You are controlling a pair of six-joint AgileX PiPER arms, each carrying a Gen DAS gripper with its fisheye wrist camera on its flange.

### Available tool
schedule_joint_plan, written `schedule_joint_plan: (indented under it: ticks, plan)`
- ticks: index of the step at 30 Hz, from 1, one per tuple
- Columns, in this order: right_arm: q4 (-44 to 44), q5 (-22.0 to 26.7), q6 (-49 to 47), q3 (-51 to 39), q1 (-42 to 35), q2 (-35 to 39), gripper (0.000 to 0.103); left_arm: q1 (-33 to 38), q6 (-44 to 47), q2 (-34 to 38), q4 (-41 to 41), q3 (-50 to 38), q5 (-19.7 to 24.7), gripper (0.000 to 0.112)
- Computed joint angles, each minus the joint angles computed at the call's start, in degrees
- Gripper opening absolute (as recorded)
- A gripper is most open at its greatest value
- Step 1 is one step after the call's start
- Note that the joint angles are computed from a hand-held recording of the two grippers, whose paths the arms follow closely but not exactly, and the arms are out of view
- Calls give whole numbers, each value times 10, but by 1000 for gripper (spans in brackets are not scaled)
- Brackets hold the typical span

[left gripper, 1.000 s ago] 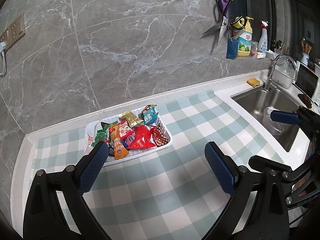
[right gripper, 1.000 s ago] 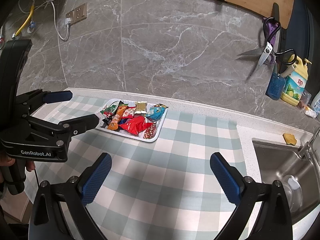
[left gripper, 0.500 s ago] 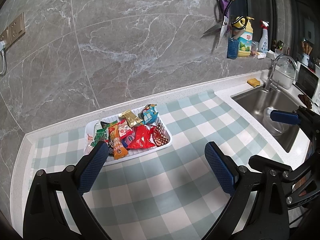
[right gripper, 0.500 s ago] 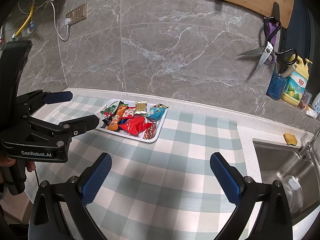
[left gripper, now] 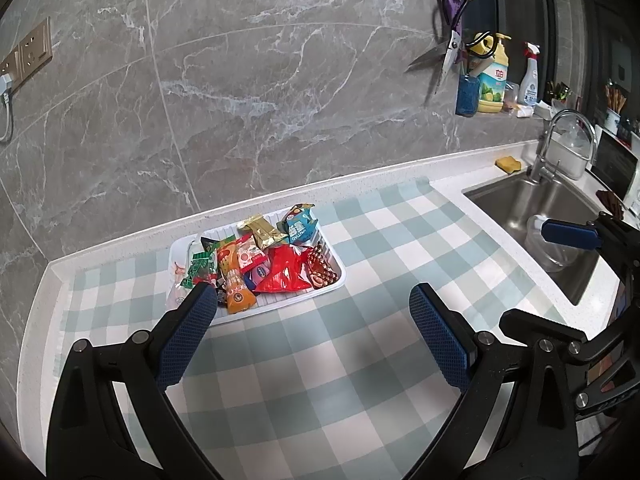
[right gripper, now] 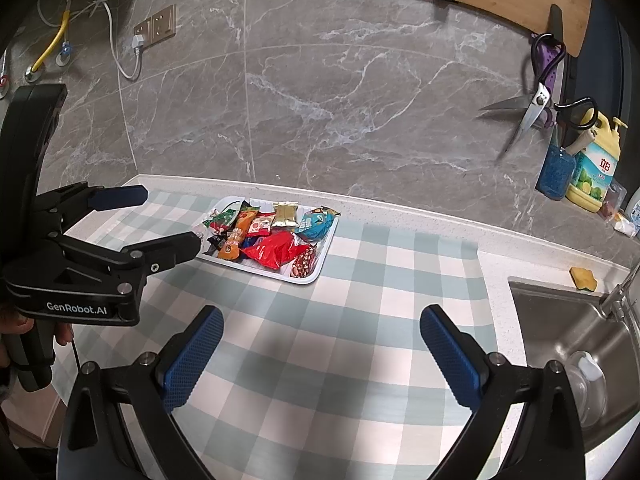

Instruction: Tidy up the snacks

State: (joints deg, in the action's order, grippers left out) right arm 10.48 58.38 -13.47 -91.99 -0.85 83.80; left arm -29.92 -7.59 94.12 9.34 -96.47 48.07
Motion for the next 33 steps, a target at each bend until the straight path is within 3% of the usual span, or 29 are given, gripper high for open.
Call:
schedule_joint_plan:
  ticks: [8,14,18,23,27,33]
  plan:
    - [0,-1,0,2,0,-2,101,-2,-3,-9,4,11,-11,98]
    - [3,-2,4,8,1,-7,101,-45,-73,-33,132,47,-49,98]
    - [8,-1,1,10,-4,-9,101,-86,-187,-66,285,92,-80,98]
    - [12,1,4,13,-4,-13,101,-110,-248,-65,363,93,-52,98]
    - [14,1,8,17,-4,-17,101,-109,-225,-60,340,85,-21,98]
    - [16,1,12,23,-7,-20,101,-94,-208,-56,315,76,-24,98]
